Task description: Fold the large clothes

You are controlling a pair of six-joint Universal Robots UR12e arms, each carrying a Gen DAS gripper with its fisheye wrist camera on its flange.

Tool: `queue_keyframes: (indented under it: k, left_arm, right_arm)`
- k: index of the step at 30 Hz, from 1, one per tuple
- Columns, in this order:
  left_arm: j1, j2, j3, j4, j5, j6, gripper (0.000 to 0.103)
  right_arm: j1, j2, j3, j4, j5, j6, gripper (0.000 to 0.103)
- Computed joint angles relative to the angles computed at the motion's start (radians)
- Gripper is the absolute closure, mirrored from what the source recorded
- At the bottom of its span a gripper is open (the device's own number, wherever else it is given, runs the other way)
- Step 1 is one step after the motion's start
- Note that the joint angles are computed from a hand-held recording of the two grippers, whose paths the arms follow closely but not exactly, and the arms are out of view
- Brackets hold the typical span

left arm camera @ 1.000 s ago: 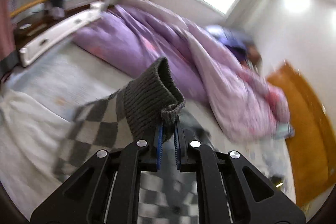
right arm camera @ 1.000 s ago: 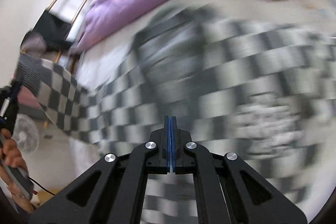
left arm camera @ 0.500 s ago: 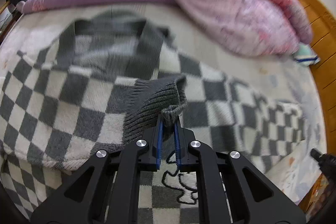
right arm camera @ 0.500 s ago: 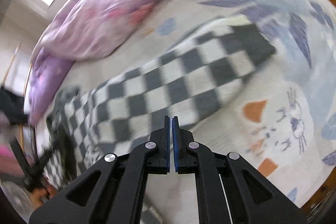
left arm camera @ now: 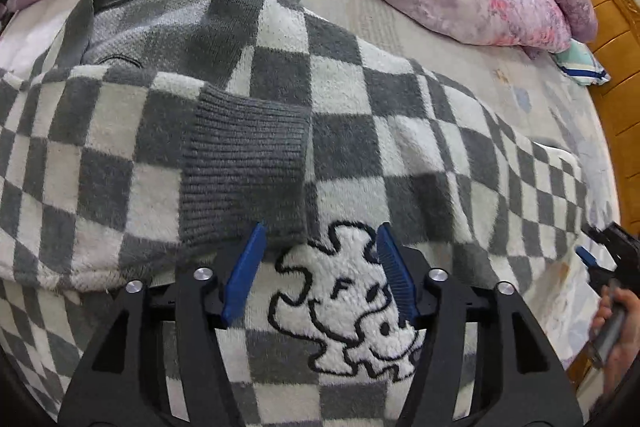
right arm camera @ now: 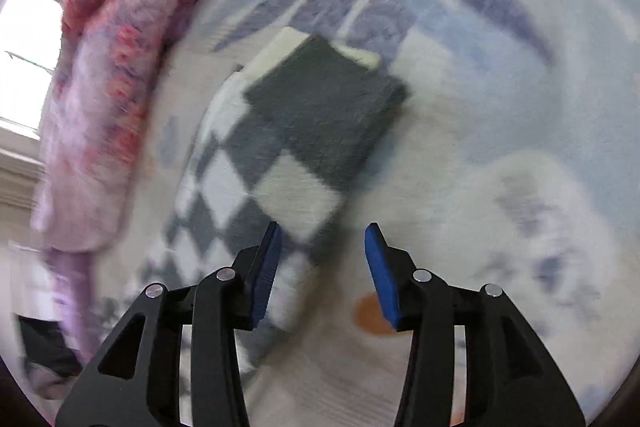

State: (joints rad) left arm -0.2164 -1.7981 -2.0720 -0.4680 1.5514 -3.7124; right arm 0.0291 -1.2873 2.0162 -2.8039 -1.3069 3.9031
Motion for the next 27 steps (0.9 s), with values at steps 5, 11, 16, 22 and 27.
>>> queue_keyframes:
  k: [5, 11, 16, 22, 27]
  left_arm:
    - [0.015, 0.042, -0.030, 0.037, -0.005, 0.015, 0.033]
    - [0.067, 0.099, -0.060, 0.044, -0.008, 0.007, 0.033]
    - [0.130, 0.163, -0.108, 0.051, -0.009, -0.002, 0.033]
    - [0.206, 0.259, -0.169, 0.026, 0.029, 0.021, 0.033]
    - [0.294, 0.341, -0.229, 0.002, 0.016, 0.036, 0.033]
  right_arm:
    - [0.016, 0.024, -0.019, -0.038, -0.047, -0.030, 0.063]
    - [0.026, 0.032, -0.026, -0.082, -0.110, -0.025, 0.095]
    - [0.033, 0.026, -0.016, -0.137, -0.125, 0.016, 0.096]
    - [0.110, -0.020, -0.031, -0.251, -0.135, -0.078, 0.096]
    - [0.234, -0.025, -0.110, -0.257, -0.101, -0.222, 0.097]
